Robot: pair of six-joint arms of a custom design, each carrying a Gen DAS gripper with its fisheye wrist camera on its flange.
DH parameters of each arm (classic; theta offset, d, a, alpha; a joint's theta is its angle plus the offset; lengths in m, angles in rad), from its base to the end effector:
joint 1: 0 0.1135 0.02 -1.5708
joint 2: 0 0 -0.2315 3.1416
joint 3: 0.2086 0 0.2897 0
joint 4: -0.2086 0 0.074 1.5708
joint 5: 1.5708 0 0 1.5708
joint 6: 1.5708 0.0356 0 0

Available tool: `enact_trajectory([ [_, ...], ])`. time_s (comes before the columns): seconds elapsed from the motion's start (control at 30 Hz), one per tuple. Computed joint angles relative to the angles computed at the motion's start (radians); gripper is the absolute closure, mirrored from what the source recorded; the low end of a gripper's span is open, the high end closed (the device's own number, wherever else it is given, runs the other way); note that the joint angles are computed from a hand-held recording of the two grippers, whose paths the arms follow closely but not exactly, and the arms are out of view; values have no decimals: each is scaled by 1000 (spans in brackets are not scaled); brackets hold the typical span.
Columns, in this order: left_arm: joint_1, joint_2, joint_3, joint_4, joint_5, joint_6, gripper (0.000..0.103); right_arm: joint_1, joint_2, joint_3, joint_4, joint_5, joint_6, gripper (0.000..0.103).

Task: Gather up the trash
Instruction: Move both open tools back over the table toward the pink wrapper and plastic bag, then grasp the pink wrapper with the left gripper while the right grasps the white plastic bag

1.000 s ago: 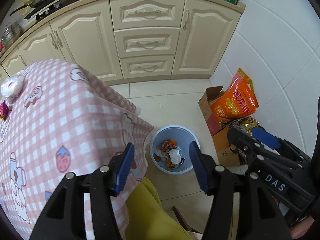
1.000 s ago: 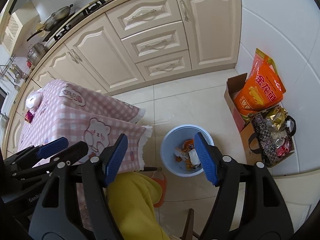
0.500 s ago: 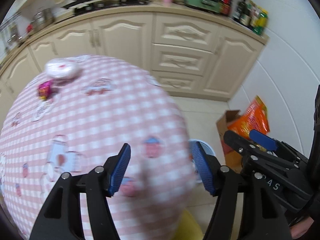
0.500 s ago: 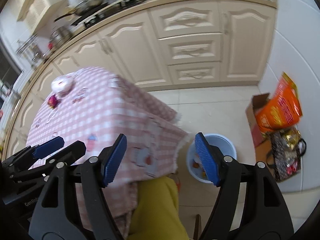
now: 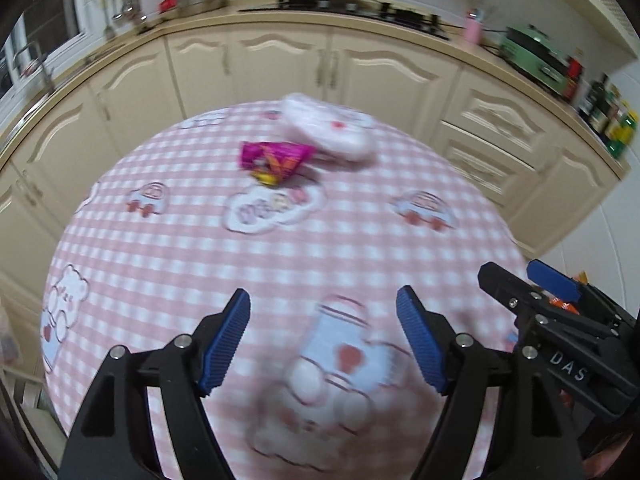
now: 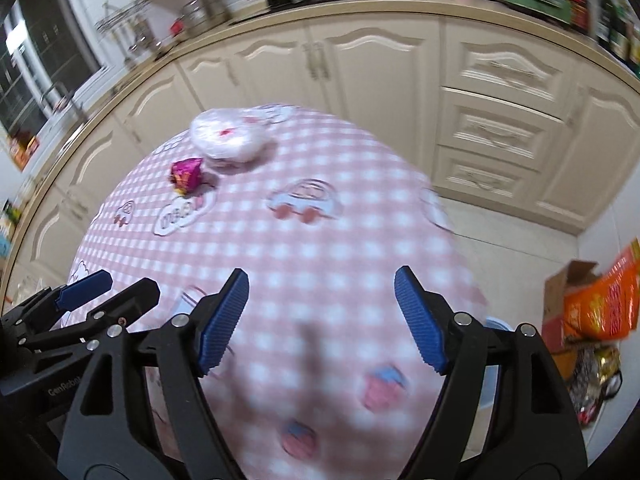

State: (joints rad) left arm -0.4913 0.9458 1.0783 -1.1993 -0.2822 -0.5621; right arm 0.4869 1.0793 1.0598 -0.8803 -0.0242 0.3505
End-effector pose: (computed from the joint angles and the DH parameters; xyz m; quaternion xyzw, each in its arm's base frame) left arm 0.1897 -0.0902 0.3034 -0.0690 0.9570 -0.0064 0.2819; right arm 0.2324 0.1240 0.2862 -0.0683 0.9417 0.1443 0.2961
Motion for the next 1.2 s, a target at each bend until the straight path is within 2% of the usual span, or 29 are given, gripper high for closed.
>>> enact_trajectory([
  [0.2, 255, 80, 18, 72, 122, 161, 28, 32, 225, 138, 51, 0, -32, 27],
  [0.33, 342, 169, 56, 126, 176, 236, 28, 30, 316, 205, 64, -2, -52, 27],
  [0.47, 390, 289, 118, 171, 238, 292, 28, 15, 395, 272, 68, -8, -77, 27],
  [0.6, 402, 413, 181, 200, 248, 337, 28, 1, 485, 368, 48, 0, -111, 27],
  [0.73, 441, 533, 246, 248, 320, 369, 28, -17, 541, 434, 35, -12, -137, 27],
  [0.83, 459, 588, 259, 320, 288, 369, 28, -29, 568, 467, 35, -29, -146, 27],
  [0.87, 467, 591, 251, 350, 283, 373, 32, -31, 574, 473, 39, -35, -152, 26],
  [0.9, 473, 581, 230, 385, 277, 379, 47, -31, 580, 478, 46, -41, -160, 25],
  [0.93, 478, 564, 206, 418, 256, 387, 49, -29, 585, 483, 58, -50, -175, 24],
  [1.0, 509, 558, 206, 410, 295, 396, 55, -22, 613, 513, 68, -67, -202, 20],
  [1.07, 551, 538, 208, 398, 355, 396, 55, -11, 656, 561, 60, -78, -213, 20],
  [1.13, 573, 511, 203, 393, 343, 410, 55, 8, 731, 651, 39, -112, -251, 18],
  [1.2, 595, 490, 197, 392, 331, 419, 55, 31, 806, 743, 8, -101, -267, 17],
])
